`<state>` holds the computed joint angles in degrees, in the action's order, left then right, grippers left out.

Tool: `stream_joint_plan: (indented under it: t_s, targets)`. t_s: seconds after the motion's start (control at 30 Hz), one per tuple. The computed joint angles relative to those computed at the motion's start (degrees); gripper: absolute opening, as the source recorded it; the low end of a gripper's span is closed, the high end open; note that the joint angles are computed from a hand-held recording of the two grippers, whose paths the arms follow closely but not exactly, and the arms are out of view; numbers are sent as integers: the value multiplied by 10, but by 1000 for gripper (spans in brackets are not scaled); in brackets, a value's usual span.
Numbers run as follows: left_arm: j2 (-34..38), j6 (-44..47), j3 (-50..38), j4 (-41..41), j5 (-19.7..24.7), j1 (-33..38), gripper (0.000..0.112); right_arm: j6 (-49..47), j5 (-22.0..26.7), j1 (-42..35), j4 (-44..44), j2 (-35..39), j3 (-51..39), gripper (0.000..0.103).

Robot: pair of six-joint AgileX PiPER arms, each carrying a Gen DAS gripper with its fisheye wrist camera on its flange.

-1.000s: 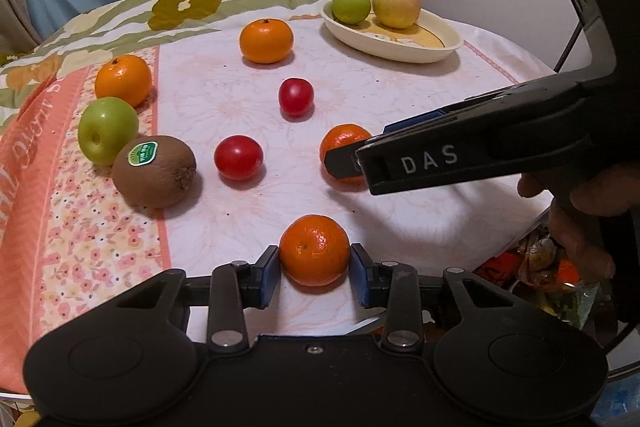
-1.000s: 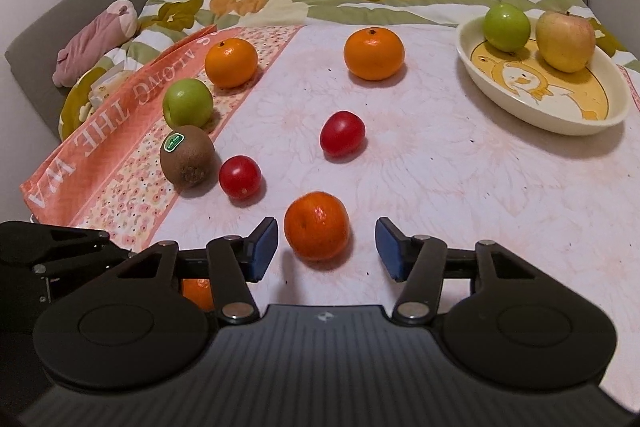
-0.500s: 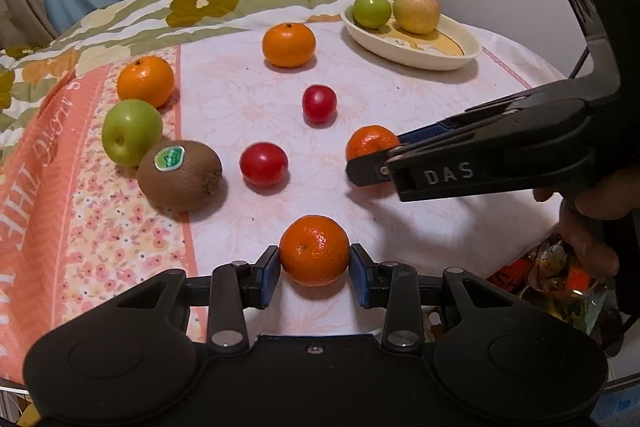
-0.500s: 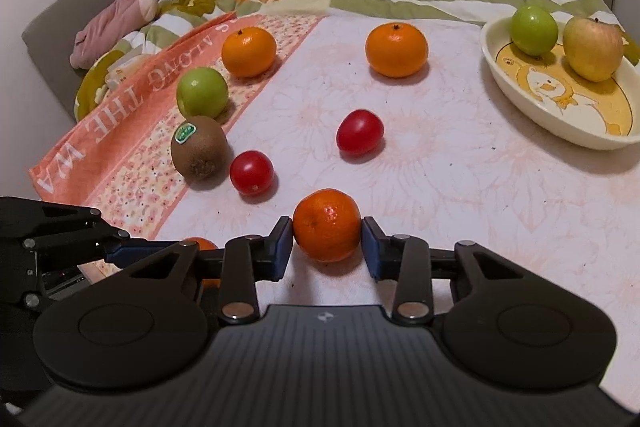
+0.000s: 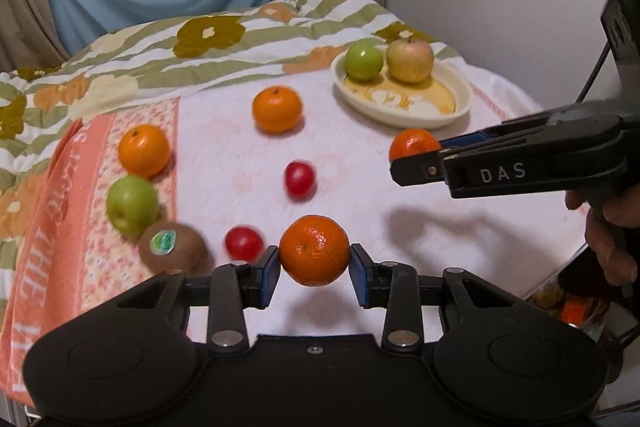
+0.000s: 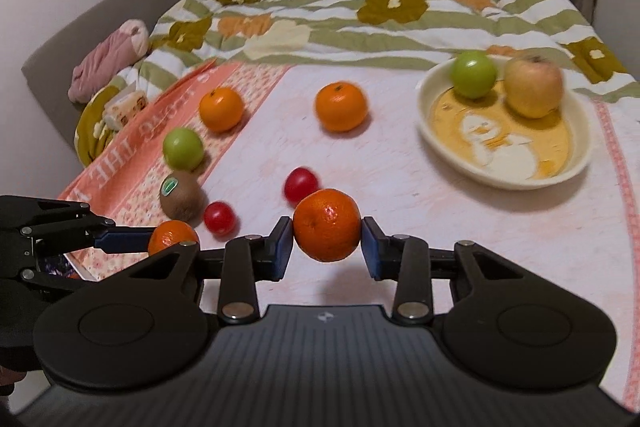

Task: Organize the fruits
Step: 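Carry both mandarins into the duck bowl and open both grippers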

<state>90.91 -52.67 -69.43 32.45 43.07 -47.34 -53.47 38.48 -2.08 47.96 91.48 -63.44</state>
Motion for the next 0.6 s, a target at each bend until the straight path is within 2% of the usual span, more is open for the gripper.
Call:
stream_joint_plan:
  t_s: [0.27,0.43,0.6]
  targets:
    - [89,24,-154,-9,32,-13,41,-24,71,-102,-7,27,-85,52]
    - [167,53,-272,-21,55,-16,41,-43,108,-154,-10,81,-171,52]
    - [260,89,-408,-38,83,-12,41,-19,134,-177,-32,155,-281,52]
